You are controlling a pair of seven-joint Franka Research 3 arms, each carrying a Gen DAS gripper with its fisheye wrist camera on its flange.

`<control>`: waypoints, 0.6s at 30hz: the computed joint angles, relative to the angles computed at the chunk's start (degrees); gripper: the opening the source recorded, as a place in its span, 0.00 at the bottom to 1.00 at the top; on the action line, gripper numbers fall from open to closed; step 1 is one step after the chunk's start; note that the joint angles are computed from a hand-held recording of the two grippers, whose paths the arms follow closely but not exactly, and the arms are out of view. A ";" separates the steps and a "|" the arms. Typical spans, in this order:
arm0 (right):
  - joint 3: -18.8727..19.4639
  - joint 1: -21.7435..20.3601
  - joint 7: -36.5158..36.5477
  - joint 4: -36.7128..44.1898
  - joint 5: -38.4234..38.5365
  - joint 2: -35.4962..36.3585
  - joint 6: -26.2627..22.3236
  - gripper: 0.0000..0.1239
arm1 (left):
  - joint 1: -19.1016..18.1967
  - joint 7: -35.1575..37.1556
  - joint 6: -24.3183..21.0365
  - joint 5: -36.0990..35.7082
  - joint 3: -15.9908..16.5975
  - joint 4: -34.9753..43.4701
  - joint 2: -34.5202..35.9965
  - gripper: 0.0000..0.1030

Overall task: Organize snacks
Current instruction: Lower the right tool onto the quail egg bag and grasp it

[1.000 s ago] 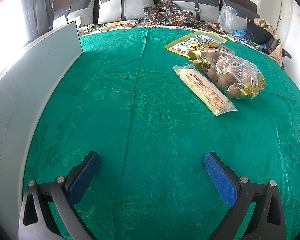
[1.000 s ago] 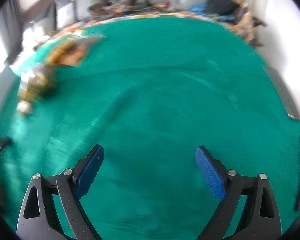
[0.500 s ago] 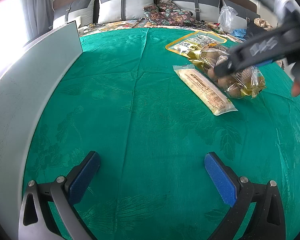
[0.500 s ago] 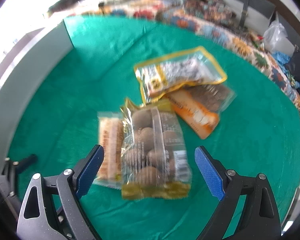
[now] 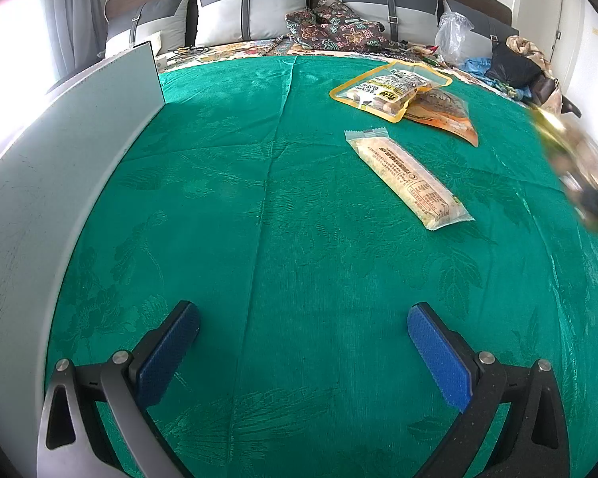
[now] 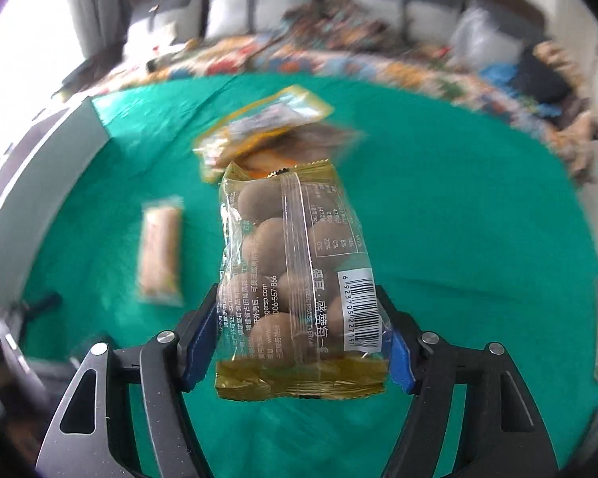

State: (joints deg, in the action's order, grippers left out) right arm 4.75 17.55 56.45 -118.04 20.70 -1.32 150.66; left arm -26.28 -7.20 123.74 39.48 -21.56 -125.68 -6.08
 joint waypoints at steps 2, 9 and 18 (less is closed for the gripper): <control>-0.97 -0.85 -1.08 -6.75 1.04 -4.10 4.96 0.59 | 0.00 -0.02 0.04 0.02 0.02 -0.02 0.00 1.00; -4.90 -1.35 -9.72 -13.87 14.41 -5.85 7.82 0.62 | 0.00 0.00 0.12 0.01 0.05 -0.05 -0.01 1.00; -3.23 -2.50 -6.51 -15.40 8.85 -5.80 10.37 0.74 | 0.01 0.00 0.09 0.05 0.05 -0.05 0.02 1.00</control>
State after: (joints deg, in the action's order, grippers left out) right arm 1.52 15.05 49.94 -133.43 29.55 -7.13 161.03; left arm -26.27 -7.20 123.84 39.54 -21.51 -125.72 -6.06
